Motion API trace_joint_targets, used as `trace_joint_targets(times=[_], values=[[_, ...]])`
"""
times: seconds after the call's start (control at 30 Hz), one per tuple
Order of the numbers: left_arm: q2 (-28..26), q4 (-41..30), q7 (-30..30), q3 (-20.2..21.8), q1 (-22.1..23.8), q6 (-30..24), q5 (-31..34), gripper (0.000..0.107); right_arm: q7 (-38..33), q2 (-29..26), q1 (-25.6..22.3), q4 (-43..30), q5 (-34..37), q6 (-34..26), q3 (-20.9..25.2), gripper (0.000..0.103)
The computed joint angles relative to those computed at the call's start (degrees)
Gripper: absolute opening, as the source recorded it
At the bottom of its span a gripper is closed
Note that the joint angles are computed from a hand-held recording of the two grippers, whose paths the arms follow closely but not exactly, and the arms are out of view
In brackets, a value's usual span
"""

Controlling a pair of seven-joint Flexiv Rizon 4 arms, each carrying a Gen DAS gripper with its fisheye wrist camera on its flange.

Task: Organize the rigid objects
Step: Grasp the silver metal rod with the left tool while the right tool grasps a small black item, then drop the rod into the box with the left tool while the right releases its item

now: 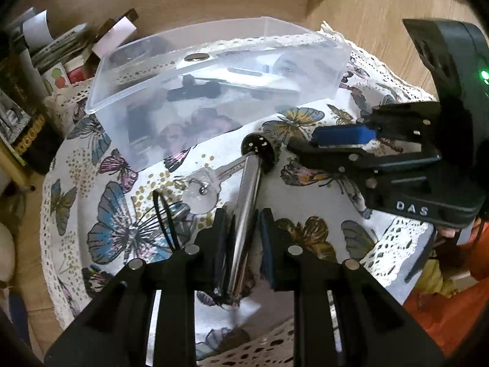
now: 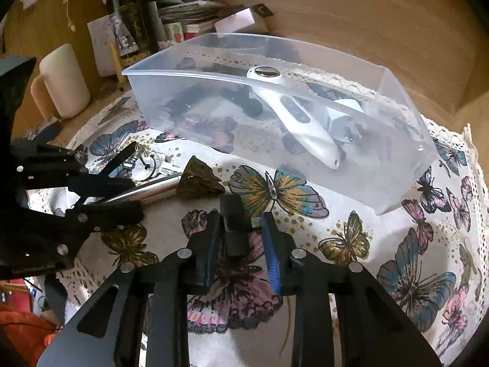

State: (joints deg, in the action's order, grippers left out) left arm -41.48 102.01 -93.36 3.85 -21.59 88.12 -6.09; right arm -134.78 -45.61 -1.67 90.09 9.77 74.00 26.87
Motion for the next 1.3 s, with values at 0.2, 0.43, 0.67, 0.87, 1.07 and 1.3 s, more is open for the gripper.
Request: trace_joint_targets(times=[0.2,0.43,0.67,0.87,1.07,1.3], values=[[-0.57,-1.35,-2.98,2.69,-2.08,0.22,0.18,0.015,-2.05,0.83,-3.07,0.84,2.64,1.46,3.17,0.024],[1.85,1.66,-6.82,7.13,-5.22,5.81,0.05,0.015,-4.21,1.98,-6.31,1.12,5.82,4.26,6.67,0.024],[4.46,4.43,-7.29,10.44,-7.28,12.28,-3.32,0.015,-6.72,1.78,-9.43,0.50,7.58,7.78,11.11,0.024],[4.75,4.11,-5.03,11.96,-8.39,16.18,-8.52,0.015,-6.83,1.22,-11.56,-0.81,7.16,10.35,14.77,0.024],[4.18,1.98,-1.14,12.06,-8.65,18.04,-13.51,0.015,-5.44,-0.14,-11.99,-3.30,4.93,12.09,16.87,0.024],[2.40,-2.14,3.55,11.20,-7.59,18.14,-18.57,0.015,-1.69,-2.15,-9.92,-7.50,0.54,12.33,16.08,0.024]])
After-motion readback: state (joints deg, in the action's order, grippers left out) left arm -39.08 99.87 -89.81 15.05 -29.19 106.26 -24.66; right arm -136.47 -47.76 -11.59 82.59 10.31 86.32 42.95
